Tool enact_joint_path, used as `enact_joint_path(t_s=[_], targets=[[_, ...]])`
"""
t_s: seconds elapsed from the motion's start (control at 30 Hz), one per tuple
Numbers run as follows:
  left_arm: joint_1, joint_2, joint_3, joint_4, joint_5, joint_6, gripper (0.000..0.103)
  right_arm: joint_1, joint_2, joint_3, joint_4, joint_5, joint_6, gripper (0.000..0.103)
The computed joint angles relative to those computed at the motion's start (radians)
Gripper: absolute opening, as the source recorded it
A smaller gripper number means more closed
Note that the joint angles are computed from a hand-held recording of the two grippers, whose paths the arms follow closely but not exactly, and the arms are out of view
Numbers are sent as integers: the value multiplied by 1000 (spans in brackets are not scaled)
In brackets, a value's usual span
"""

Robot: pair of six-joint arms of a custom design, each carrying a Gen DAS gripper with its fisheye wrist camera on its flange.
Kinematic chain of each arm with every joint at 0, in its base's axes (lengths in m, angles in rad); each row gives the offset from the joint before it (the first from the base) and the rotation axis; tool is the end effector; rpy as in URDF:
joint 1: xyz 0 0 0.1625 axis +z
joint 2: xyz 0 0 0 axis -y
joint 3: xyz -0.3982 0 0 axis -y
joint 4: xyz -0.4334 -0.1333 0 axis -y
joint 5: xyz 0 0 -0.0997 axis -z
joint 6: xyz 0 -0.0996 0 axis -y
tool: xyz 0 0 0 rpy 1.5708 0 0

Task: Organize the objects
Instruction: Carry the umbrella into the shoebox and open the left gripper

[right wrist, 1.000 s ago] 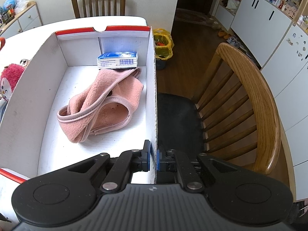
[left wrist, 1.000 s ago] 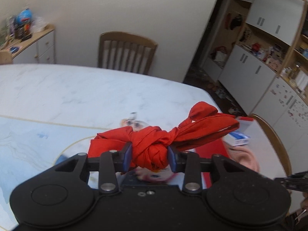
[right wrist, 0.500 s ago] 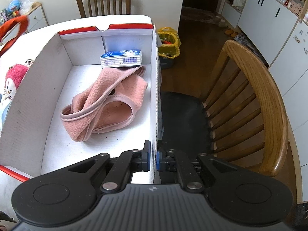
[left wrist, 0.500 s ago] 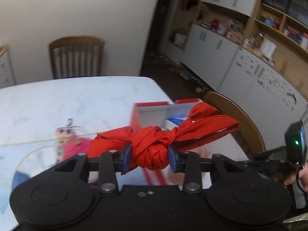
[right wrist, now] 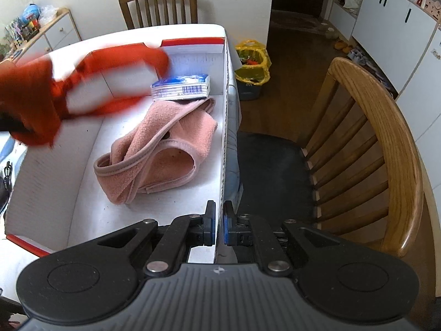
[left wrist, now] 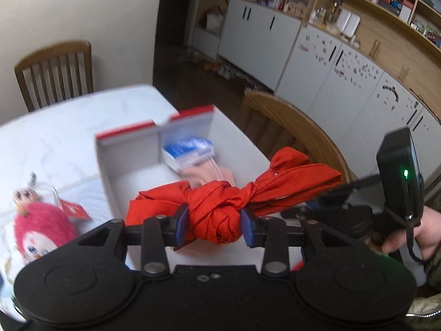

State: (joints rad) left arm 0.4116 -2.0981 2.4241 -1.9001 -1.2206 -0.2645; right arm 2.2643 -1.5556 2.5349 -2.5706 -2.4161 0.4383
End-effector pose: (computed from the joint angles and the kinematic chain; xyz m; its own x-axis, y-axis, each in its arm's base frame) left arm -0.2173 -0.2776 0.2746 -0.6033 0.7259 -0.3303 0.7861 0.6111 -0.0929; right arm 0.2681 -0.2306 0.1369 -0.7421 -0.0471 0.6686 -0.3580 0.8712 -0.3360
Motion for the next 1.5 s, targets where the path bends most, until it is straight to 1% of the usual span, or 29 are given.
enact_joint_path(t_s=[0.13, 0.3, 0.43, 0.57, 0.77, 0.93, 1.0, 1.13, 1.2, 1.27, 1.5], targets=[[1, 36, -5, 54, -30, -73, 37, -6, -19, 12, -17, 18, -27, 5], [20, 79, -5, 74, -71, -109, 38, -11, -30, 20, -28, 29, -48, 5], [29, 124, -3, 99, -87, -132, 39, -14, -36, 23, -33, 34, -63, 5], [36, 167, -7, 134, -95, -157, 39, -19, -34, 24, -44, 37, -75, 5], [38, 244, -15, 164, -88, -160, 40, -21, -35, 25, -49, 40, -82, 5], [49, 275, -22, 167, -75, -177, 42, -21, -35, 25, -51, 38, -83, 5], [63, 276, -23, 162, -90, -179, 42, -21, -33, 24, -52, 38, -83, 5], [71, 267, -23, 163, -94, -187, 49, -21, -28, 25, -60, 37, -86, 5], [78, 256, -19, 150, -102, -179, 55, -21, -28, 25, -61, 37, -86, 5], [74, 237, -13, 142, -100, -173, 65, -21, -27, 25, -61, 37, -85, 5], [42, 195, -6, 127, -89, -166, 68, -18, -28, 23, -52, 34, -83, 5]])
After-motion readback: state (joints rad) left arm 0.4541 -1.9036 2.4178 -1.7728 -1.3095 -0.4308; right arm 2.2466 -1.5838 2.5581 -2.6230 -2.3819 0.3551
